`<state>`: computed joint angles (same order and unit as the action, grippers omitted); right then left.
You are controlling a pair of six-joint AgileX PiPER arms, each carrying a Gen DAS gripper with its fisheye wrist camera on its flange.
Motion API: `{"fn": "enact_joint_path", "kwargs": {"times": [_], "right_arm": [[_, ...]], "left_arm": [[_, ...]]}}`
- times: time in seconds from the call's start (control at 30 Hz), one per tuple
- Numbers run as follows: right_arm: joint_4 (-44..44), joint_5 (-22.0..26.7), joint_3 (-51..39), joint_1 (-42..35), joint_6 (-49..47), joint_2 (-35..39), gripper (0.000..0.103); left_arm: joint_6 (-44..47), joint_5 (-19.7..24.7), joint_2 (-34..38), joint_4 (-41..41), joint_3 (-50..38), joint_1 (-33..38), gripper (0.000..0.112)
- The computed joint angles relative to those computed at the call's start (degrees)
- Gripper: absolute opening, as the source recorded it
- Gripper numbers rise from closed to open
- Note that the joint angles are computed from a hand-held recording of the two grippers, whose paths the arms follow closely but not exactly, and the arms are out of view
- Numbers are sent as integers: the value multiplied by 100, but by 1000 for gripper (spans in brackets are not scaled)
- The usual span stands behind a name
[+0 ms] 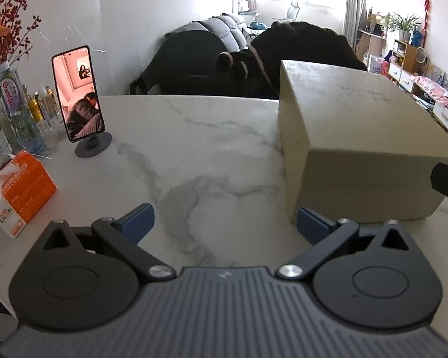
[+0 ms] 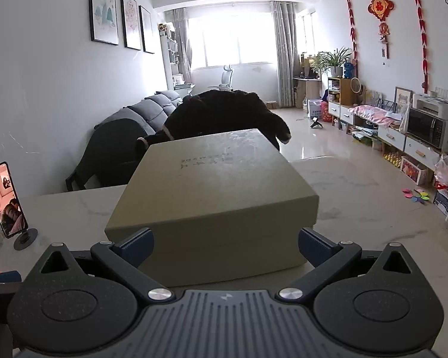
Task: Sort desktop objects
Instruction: 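Withdraw both grippers back from the lidded beige box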
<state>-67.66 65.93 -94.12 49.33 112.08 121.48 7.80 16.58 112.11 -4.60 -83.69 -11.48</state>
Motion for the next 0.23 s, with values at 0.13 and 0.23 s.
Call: {"fn": "enact_joint_path", "kwargs": {"times": [0.13,0.23], "right_arm": [[56,-73,45,-43,-4,-6,103],[111,-132,101,-95,-17,-7,103]], "left_arm": [[23,145,134,-73,-143,35,103],[82,122,200,-121,-173,40,103]]}}
